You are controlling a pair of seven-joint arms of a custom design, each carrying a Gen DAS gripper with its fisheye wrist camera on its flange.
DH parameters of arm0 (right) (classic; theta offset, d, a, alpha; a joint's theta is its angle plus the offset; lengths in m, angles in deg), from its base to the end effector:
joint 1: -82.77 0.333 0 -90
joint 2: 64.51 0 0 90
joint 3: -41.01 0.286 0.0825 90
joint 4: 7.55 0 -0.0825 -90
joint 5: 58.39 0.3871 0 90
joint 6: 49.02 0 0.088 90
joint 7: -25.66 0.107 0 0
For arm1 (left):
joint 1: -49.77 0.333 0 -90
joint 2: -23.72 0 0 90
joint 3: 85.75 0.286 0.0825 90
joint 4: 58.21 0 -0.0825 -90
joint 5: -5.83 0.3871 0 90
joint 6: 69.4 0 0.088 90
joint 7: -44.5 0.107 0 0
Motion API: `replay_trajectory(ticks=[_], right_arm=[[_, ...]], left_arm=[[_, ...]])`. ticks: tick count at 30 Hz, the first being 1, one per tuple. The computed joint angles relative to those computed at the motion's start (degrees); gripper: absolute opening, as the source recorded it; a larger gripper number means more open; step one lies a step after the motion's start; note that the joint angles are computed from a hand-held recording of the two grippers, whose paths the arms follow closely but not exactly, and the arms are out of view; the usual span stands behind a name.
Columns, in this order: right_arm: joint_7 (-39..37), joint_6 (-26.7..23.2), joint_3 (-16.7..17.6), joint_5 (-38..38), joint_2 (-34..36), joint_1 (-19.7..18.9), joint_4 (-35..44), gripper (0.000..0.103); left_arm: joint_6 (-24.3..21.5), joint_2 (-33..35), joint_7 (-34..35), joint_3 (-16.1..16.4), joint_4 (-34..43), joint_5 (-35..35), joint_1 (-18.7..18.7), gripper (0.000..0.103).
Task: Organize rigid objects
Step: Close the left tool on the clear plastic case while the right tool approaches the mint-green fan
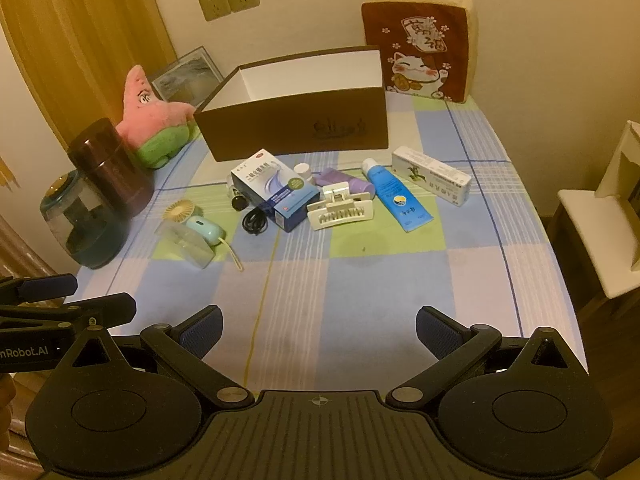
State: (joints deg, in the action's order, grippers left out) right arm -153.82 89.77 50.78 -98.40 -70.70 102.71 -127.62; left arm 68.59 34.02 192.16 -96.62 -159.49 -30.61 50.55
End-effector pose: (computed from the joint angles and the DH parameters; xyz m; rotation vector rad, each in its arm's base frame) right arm 0.4902 0.2791 0.4850 -1.1561 2.2515 -0.5990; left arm 0.6395 -0.1105 0.4805 -1.0537 2.5592 -0.9797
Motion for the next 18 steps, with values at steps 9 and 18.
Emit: replay_trajectory(ticks=[9,18], right_arm=[[1.16,4.60,-1.50,-2.19,2.03,-1.27,0.34,0.102],[1.81,10.34,-3.80,-4.77,4.75,-2.83,1.25,0.102]], left_arm=[[-1.25,5.39,-2.82,-0.85,6.47,3.03,-0.16,0.091],[-2.39,13.34,-9.72,-1.82,15.96,9.89,-0.96,0.091]])
